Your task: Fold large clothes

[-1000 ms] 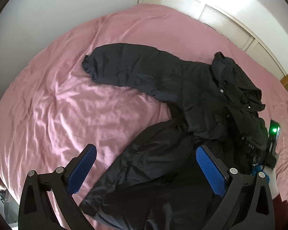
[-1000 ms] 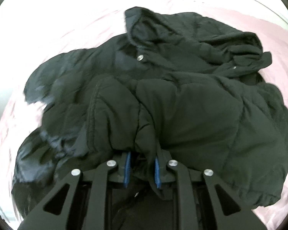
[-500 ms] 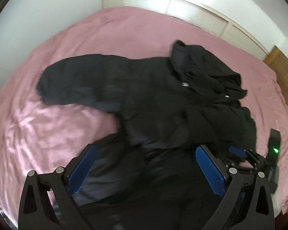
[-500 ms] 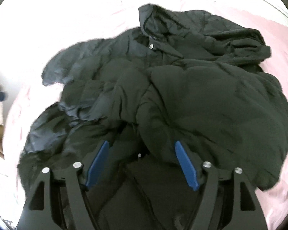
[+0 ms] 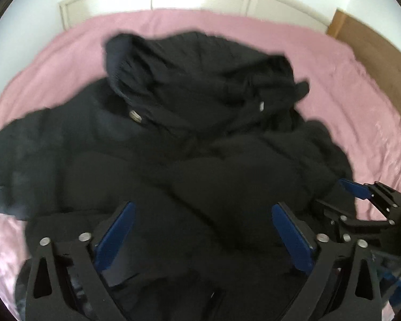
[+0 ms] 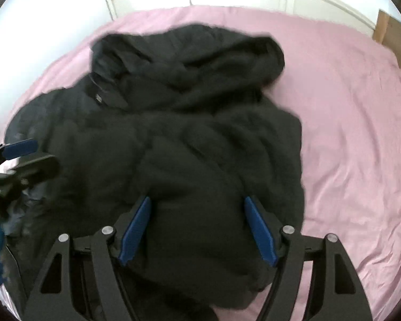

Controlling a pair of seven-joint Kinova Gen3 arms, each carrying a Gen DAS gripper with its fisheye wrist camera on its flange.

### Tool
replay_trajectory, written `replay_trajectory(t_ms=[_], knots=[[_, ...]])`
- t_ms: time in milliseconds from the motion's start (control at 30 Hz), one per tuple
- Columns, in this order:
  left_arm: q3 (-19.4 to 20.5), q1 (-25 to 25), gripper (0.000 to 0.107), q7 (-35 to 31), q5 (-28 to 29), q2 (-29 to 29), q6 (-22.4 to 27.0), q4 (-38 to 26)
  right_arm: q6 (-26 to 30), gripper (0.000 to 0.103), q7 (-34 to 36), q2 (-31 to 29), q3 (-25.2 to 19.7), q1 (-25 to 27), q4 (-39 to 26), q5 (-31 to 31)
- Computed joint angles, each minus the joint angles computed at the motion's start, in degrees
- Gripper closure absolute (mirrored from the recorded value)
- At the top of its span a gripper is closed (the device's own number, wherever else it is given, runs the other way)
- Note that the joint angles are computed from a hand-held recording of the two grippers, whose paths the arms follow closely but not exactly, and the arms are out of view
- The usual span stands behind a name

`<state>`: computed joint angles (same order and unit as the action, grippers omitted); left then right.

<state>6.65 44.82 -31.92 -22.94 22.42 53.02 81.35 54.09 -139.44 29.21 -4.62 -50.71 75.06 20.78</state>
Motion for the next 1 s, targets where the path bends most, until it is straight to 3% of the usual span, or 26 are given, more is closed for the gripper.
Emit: replay_trajectory(t_ms=[233,333,433,600,700,800,867,1000], knots=[[-1.23,1.16,0.011,-1.17,0.62,7.16,-0.54,-0.36,-4.19,0.021,-0.16,4.13,0.27,0.83,2.96,-0.80],[-1.27,1.03,0.011,-2.76,1.53,8.20,1.01,-2.02,-2.59,0.021,1.56,4.82,0.04,1.43,1.45,-2.29],[-2.04,2.24,0.013,-2.45,0.66,6.24,2.47,-2.83,-3.72,0.021,2.78,1.41,-0.48,2.46,2.86,-3.75],[-2.66,3.76,0.013,0.98,-3.67,3.56,1.08,-3.78,-6.73,0.021,1.06,-3.62,1.21,2.29,4.87,0.25],[-2.51,2.65,0.013,-0.17,-3.45,7.43,2.15,-7.28,-3.86,0.021,1.53,-0.03,1.76,4.05,0.68,0.56],[-2.30,0.64,0.012,-0.72,0.39,9.70,2.28,-7.63,-1.71,0.021,2.09,4.65,1.10,6.34,-1.03,-2.95],[-2.23,-0.19,0.008,-1.26,2.25,10.79,1.29,-6.97,-1.66,0.015,1.51,6.66,1.45,6.35,-1.33,-4.06],[-2.81,0.46,0.008,-3.14,2.52,11.05,2.37,-7.95,-1.65,0.013,-0.55,6.33,2.32,5.70,-1.04,-4.12]])
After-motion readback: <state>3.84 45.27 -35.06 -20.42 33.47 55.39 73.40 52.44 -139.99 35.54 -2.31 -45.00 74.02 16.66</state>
